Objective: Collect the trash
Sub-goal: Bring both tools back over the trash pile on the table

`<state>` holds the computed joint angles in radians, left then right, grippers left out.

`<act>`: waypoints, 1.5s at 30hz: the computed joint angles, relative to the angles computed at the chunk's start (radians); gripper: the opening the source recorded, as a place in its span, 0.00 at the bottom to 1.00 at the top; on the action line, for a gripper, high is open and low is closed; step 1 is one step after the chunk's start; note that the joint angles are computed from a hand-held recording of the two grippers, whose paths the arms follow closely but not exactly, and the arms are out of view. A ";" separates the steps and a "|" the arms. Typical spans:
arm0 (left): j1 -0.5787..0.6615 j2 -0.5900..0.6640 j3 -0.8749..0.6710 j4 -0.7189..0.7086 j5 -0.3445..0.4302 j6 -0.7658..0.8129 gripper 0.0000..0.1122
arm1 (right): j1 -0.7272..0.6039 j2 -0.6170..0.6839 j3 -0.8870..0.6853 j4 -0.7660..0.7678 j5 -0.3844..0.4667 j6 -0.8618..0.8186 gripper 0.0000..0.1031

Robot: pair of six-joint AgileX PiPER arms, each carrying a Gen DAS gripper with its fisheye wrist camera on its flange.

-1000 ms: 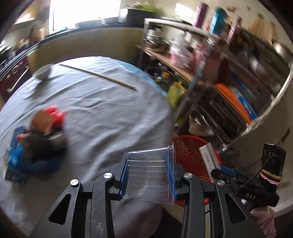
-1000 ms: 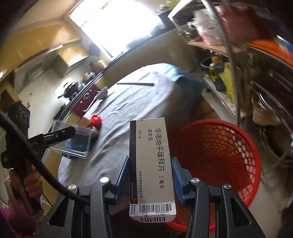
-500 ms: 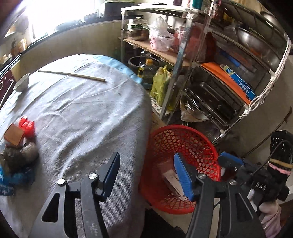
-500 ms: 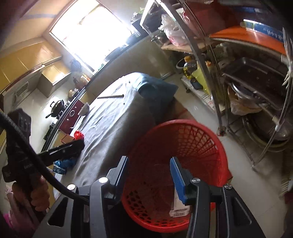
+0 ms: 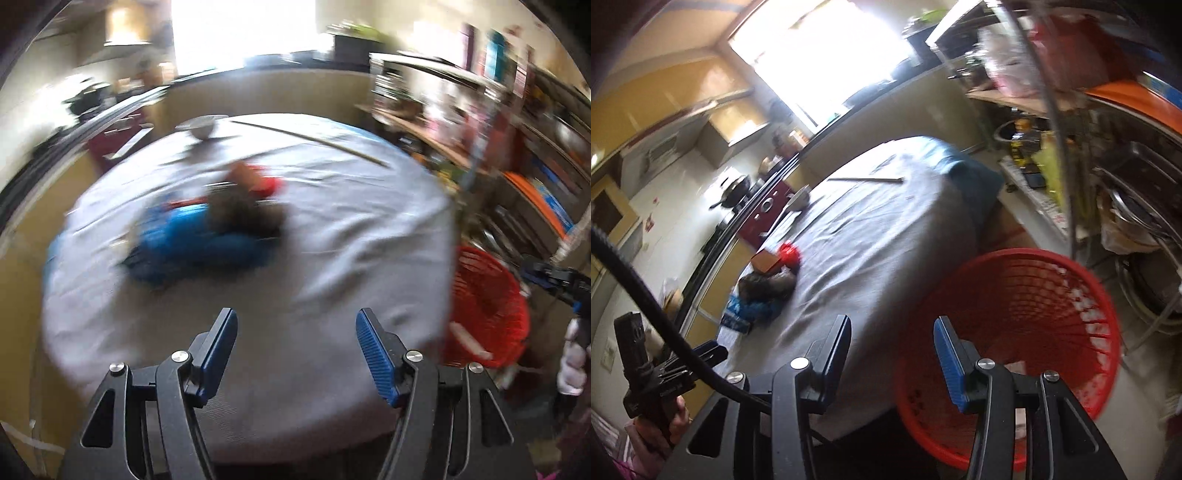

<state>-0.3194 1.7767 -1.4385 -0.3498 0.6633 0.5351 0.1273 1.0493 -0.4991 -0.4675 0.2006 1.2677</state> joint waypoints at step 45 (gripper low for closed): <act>0.328 -0.084 0.119 -0.207 -0.214 0.165 0.65 | 0.510 0.562 -0.697 -0.136 0.331 0.046 0.49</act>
<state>0.0083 1.6923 -1.3190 -0.5569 0.4489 0.7001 0.6375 1.6114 -1.1964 -0.6035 0.5318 1.3139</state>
